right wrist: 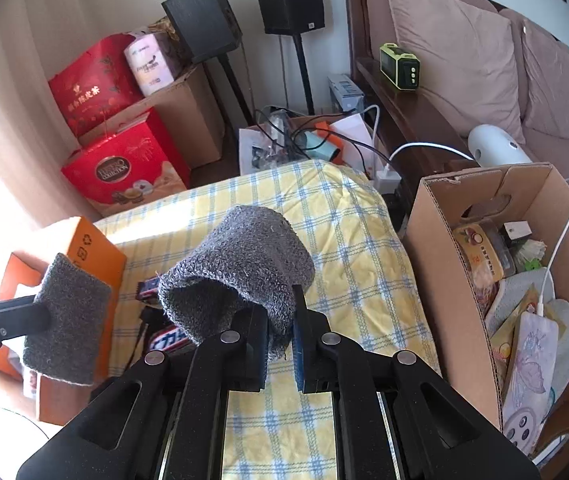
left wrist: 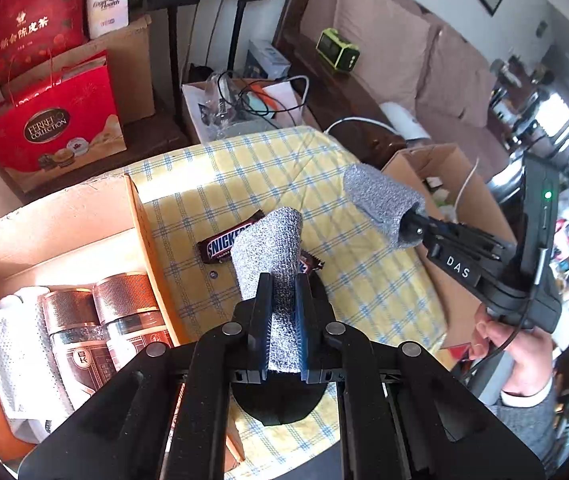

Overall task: Organize objects
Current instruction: 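Grasp one grey knit sock with the right tool while the left tool grasps the other sock, then lower the held grey sock onto the mesh bag and open the left tool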

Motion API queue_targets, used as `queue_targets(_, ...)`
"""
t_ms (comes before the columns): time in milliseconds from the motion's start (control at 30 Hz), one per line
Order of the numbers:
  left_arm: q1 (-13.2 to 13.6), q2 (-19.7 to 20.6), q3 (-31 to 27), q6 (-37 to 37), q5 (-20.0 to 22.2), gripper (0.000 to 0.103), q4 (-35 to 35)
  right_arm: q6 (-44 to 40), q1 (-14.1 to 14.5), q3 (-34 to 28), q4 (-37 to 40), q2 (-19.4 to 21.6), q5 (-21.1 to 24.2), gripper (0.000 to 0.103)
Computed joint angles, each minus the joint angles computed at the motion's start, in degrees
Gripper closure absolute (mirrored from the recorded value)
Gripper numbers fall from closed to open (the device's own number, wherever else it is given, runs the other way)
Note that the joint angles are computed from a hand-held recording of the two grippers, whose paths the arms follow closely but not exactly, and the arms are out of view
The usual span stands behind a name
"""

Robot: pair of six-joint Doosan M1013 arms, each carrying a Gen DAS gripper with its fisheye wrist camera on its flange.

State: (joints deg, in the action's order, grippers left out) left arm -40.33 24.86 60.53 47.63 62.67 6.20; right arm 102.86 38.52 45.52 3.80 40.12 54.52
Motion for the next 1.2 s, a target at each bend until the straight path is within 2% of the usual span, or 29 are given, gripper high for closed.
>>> queue_targets(67,0.29,-1.55,1.46,-0.56,-1.56,0.093,0.28,-1.99,0.12,0.34,2.01,-0.75,-0.34,0.095)
queue_targets(333,0.47,-7.69,8.25,-6.72,-3.16,0.093,6.52,-5.46,2.33,-0.23,3.10,-1.90,-0.62,0.095)
queue_targets(633,2.02,-15.85,19.80,-17.98,-5.69,0.093,13.73,-9.71,4.96,-1.80,5.23,-1.22,0.37,0.095)
queue_targets(800,3.79,-19.41,25.92,-24.68,-6.97,0.093,15.60,-12.00,6.37,-3.03,6.90,-0.46,1.21,0.095)
queue_targets(933,6.00,-21.30,30.03,-26.95,-11.06,0.093,13.12,-12.93,7.32,-3.95,7.59,0.19,2.02,0.095)
queue_targets(1067,9.30,-22.76,34.36,-24.25,-18.90,0.093,3.39,-13.50,8.08,-4.85,7.88,0.90,3.23,0.095)
queue_targets(1133,10.12,-22.81,35.54,-23.75,-20.02,0.093,1.36,-13.58,8.40,-5.38,7.68,1.31,3.92,0.095)
queue_targets(1200,10.47,-22.58,35.96,-23.28,-19.18,0.092,0.97,-13.61,8.68,-5.66,7.56,1.59,4.39,0.095)
